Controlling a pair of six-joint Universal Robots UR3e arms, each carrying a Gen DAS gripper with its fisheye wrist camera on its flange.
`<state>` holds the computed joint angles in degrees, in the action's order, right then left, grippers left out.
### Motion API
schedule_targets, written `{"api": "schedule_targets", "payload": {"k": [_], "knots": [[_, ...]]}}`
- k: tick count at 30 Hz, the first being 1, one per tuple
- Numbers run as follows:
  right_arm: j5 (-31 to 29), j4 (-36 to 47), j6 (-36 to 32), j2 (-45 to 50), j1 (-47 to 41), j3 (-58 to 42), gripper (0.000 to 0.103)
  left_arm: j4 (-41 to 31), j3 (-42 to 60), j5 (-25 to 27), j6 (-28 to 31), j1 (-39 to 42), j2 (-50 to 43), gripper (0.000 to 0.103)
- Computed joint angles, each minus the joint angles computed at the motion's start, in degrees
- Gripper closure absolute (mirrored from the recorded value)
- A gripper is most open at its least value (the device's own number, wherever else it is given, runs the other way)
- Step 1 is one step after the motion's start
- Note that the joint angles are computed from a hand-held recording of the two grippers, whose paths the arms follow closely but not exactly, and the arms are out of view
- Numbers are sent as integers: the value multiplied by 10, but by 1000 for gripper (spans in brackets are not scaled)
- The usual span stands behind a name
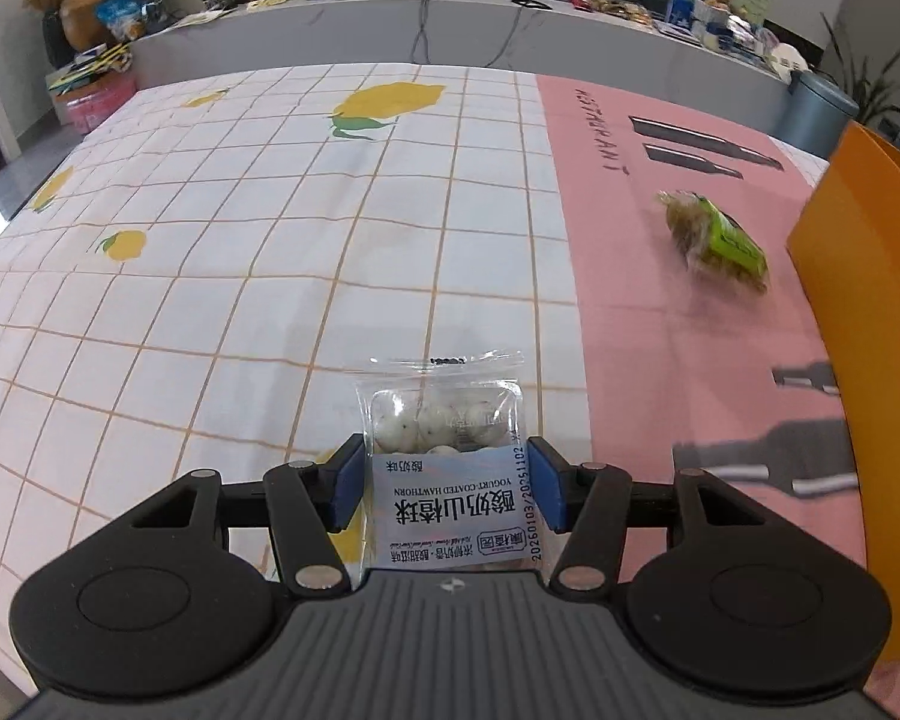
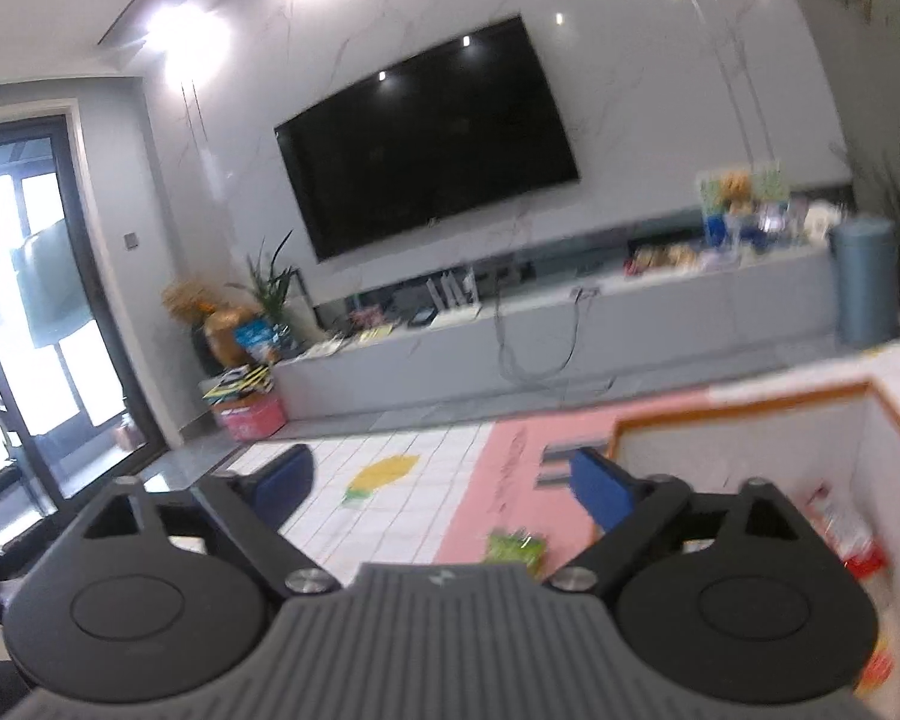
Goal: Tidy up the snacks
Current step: 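Grasp the clear quail-egg pack with left gripper while right grasps the green raisin bag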
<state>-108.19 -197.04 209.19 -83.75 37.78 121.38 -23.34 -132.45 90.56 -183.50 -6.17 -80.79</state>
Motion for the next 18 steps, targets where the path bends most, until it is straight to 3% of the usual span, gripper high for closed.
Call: {"api": "schedule_targets", "payload": {"k": [4, 9, 13, 16, 18], "knots": [[-8, 98, 42, 12, 10, -47, 32, -14, 14, -17, 14, 17, -7, 37], [5, 243, 87, 68, 15, -166, 55, -13, 32, -11, 10, 26, -30, 36], [-9, 355, 97, 155, 17, -309, 55, -22, 28, -21, 21, 43, -21, 36], [0, 475, 148, 231, 4, -437, 55, -29, 29, -23, 24, 49, -18, 36], [24, 515, 172, 274, -13, -495, 42, -39, 32, -26, 24, 53, -15, 36]]}}
